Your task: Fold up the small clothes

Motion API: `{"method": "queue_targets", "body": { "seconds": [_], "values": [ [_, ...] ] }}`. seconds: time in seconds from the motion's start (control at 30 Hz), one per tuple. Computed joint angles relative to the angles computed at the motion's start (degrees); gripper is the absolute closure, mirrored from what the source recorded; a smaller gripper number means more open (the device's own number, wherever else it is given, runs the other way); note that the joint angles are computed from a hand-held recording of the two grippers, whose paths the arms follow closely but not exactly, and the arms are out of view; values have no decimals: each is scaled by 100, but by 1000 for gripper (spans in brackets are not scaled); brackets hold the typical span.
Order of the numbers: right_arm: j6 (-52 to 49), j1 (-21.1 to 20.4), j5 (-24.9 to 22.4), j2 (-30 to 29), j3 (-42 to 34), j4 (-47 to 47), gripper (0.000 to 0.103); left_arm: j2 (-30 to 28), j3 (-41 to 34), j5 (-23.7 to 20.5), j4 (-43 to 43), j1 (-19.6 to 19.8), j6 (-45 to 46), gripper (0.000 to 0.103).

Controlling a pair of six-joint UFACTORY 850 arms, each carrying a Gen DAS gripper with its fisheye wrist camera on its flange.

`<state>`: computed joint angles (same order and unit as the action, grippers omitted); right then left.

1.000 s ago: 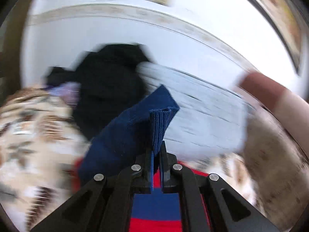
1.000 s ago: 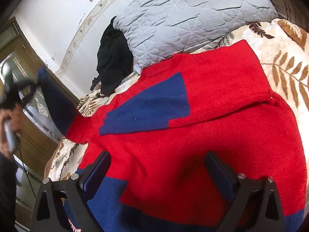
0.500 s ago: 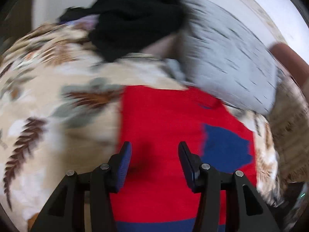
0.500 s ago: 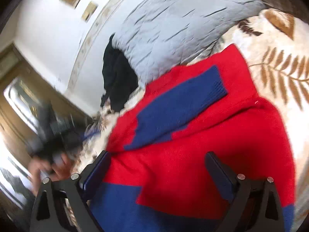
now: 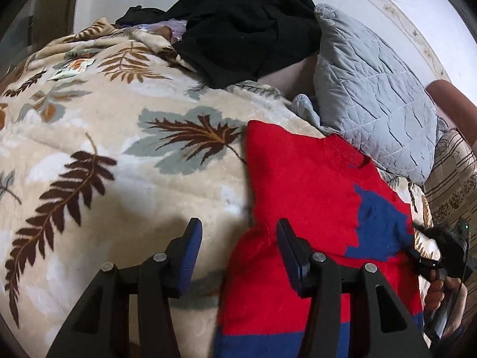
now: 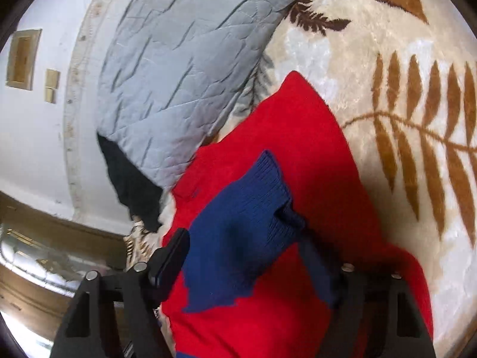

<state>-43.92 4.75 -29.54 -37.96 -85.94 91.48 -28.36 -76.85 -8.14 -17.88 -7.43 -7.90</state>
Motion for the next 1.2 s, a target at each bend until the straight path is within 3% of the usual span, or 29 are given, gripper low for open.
{"method": "queue_targets", "body": {
  "seconds": [0.03, 0.07, 0.13, 0.2, 0.27, 0.3, 0.43, 0.5, 0.53, 0.57, 0.67, 0.73, 0.8, 0.83, 0.9, 0.93, 0.97, 1.0, 1.07, 1.2],
  "values": [
    [462, 58, 256, -66, -167, -600, 78, -17, -29, -33, -22, 2, 23, 50],
    [973, 102, 459, -88, -254, -1199, 97, -61, -102, -64, -106, -7, 107, 50],
    [1380, 203, 876, 85, -233, -2038, 97, -104, -191, -21, 49, -45, 9, 50],
    [1046, 401, 1623, 450, 91, -2350, 97, -171, -345, -9, 694, -103, -527, 49],
    [1361, 453, 1729, 461, 185, -2920, 93, -303, -576, -141, 1525, -158, -1328, 43],
    [1467, 421, 1682, 405, 204, -3072, 93, -436, -768, -313, 1786, -190, -1541, 34],
    [554, 228, 1500, 554, 576, -1917, 92, -1036, -1466, -1266, 2727, -296, -2172, 33],
    [-236, 176, 1492, 763, 777, -1111, 65, -971, -1287, -971, 3391, -337, -2749, 31],
    [-807, 148, 1447, 887, 866, -511, 35, -976, -1282, -984, 3603, -360, -2918, 31],
    [-1375, 144, 1427, 982, 953, 89, 26, -979, -1269, -969, 3813, -379, -3124, 31],
    [-2379, 73, 475, 960, 834, 1143, 26, -987, -1254, -944, 4061, -397, -3386, 29],
    [-2024, 65, -398, 606, 407, 843, 26, -977, -1207, -868, 4190, -395, -3501, 28],
    [-1631, 100, -889, 97, -167, 472, 26, -963, -1157, -792, 4287, -391, -3583, 28],
    [-1306, 106, -922, -131, -424, 137, 26, -953, -1143, -770, 4250, -384, -3544, 27],
    [-744, 71, -528, -476, -612, -189, 31, -954, -1134, -721, 4046, -365, -3325, 26],
    [-677, -15, -580, -513, -571, 7, 46, -961, -1131, -693, 4085, -365, -3345, 25],
    [-851, -84, -604, -441, -405, 385, 50, -966, -1124, -655, 4042, -354, -3288, 24],
    [-1051, -107, -389, -256, -206, 523, 50, -972, -1126, -644, 4026, -350, -3281, 23],
    [-1148, -84, 140, 38, 3, 257, 32, -968, -1136, -673, 4010, -351, -3263, 23],
    [-944, -164, 443, 442, 479, -152, 31, -671, -867, -679, 3081, -264, -2581, 23]
  ]
}}
